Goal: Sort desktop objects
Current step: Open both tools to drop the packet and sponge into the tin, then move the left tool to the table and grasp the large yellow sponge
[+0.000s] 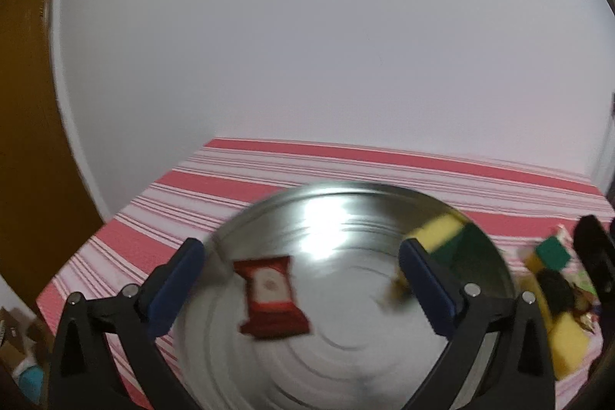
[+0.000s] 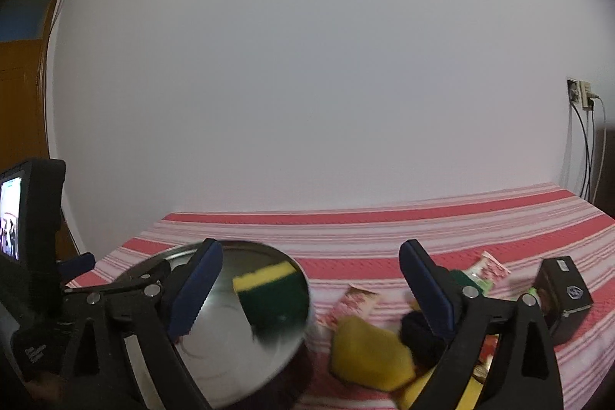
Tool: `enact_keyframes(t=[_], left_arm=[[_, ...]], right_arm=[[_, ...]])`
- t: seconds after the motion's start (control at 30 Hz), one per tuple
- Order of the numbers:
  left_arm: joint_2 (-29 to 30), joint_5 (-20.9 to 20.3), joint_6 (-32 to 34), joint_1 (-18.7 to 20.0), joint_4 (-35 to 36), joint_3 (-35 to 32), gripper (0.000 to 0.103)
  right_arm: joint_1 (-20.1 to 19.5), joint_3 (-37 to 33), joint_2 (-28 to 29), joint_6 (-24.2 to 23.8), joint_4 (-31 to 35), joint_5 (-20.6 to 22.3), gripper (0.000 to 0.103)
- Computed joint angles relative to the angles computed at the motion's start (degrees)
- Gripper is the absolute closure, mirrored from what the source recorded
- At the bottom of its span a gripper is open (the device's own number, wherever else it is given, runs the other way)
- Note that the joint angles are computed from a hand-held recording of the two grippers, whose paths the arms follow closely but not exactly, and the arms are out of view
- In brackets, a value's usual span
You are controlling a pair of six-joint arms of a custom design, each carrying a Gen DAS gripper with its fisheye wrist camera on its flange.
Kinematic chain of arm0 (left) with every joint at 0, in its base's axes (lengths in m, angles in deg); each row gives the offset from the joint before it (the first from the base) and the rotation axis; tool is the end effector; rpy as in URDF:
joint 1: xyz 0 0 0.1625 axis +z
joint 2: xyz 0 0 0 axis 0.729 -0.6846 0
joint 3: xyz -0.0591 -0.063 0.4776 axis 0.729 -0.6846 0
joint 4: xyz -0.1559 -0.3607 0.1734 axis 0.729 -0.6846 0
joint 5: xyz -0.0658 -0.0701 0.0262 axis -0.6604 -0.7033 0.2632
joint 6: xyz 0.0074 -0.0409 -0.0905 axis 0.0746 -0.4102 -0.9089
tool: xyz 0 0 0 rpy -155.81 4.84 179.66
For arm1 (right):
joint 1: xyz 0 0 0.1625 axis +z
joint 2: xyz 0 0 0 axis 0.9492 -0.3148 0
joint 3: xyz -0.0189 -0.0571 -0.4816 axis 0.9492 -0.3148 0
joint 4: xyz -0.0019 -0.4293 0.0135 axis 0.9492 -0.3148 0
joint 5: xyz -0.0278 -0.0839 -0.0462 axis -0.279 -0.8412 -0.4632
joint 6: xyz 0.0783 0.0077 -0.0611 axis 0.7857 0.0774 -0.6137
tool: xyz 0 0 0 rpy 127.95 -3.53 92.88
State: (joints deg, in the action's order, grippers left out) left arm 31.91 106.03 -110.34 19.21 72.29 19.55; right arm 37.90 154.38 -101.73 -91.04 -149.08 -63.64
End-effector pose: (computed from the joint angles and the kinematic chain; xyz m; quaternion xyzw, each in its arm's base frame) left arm -0.0950 -0.7404 0.2282 0.0930 0.7640 -0.4979 0.3997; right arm 0.3794 -0.7590 0.0618 0.2806 -0.7703 0.5410 0.1874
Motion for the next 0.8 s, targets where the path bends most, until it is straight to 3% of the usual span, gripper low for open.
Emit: enact_keyframes(t=[0.23, 0.5, 0.67, 0.8], left_arm=[[0.2, 4.2, -2.4, -1.4, 0.5, 3.8, 0.001], [0.8, 13.7, -7.2, -2.5, 4.8, 5.7, 0.001], [2.0, 15.6, -6.6, -3.8, 5.6, 6.4, 0.001], [3.0, 17.2, -7.2, -4.8, 8.2, 6.3, 0.001]], right_arm=[[-1.5, 5.7, -3.8, -1.0, -2.8, -4.2, 0.008], [-4.1, 11.0, -6.7, -1.3, -13.4, -9.9, 0.008], [-5.7, 13.1, -8.6, 3.3, -15.3, -10.4, 0.008], [-6.3, 13.4, -8.3, 1.5, -19.2, -11.5, 0.008]])
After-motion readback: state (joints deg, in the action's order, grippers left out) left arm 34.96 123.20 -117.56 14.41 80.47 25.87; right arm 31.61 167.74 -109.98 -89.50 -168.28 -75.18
